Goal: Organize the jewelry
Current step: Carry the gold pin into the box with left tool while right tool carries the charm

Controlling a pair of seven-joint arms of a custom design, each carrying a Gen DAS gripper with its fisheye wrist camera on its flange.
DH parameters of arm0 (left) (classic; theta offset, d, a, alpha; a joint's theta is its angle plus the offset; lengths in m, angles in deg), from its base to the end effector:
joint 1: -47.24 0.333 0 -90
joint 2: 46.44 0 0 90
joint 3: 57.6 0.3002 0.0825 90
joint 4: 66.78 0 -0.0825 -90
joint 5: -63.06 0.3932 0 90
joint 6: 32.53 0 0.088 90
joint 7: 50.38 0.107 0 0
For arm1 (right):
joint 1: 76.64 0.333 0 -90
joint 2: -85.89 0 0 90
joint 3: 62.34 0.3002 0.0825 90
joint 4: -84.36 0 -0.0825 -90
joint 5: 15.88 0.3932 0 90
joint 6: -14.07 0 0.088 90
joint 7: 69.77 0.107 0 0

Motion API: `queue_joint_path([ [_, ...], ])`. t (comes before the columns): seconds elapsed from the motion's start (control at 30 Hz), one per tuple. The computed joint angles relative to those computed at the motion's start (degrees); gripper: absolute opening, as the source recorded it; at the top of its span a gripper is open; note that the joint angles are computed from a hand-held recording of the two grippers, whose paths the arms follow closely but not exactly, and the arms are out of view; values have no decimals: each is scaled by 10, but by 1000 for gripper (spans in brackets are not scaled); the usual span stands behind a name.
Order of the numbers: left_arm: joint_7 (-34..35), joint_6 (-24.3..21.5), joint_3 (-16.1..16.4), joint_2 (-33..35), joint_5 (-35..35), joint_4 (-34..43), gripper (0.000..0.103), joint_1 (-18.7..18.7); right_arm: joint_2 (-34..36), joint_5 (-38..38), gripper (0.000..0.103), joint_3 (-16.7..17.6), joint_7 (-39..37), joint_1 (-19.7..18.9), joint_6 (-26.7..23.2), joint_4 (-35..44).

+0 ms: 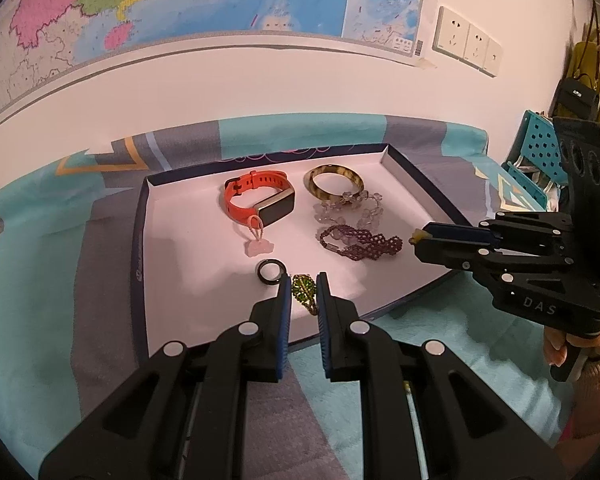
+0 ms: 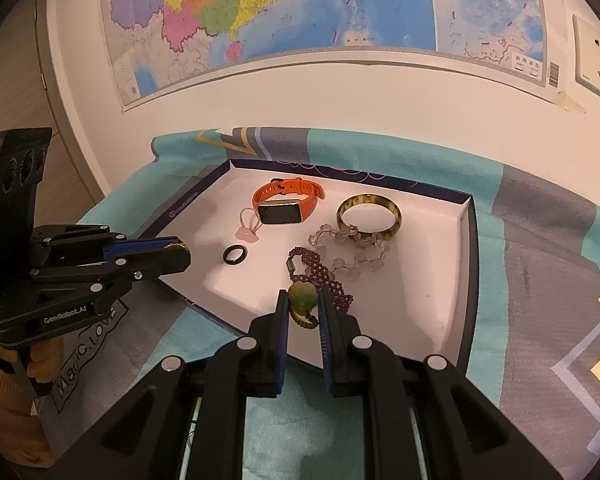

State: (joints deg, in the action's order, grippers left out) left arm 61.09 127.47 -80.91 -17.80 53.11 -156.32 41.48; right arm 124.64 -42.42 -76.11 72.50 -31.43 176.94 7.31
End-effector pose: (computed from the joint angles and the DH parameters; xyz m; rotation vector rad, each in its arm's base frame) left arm 0.6710 -0.3011 0.4445 -1.2179 2.3650 -1.0606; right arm 0.6210 0.4682 0.4118 -1.7381 1.5081 -0.5833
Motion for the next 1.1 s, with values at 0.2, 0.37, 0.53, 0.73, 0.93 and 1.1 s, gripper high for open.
queue_joint_path([
  [0.2, -13, -5, 9, 9, 12, 11, 13, -7, 7, 9, 13, 7, -12, -7, -5, 10],
  [0.37, -22, -10, 13, 17, 22, 20, 13, -11, 15, 21, 13, 13, -26, -12, -10, 21],
  [0.53, -28, -17, 16, 24, 29, 28, 13, -14, 23, 32, 13, 19, -40, -16, -17, 33],
  [0.73, -36, -21, 19, 30, 38, 36, 13, -18, 38, 46, 13, 25, -54, -21, -31, 53],
  [0.93, -47, -28, 25, 38, 49, 47, 13, -25, 56, 61, 13, 33, -70, -27, -48, 78],
  [1.1, -55, -36, 29, 45, 58, 57, 13, -29, 66, 70, 13, 35, -78, -30, -59, 94],
])
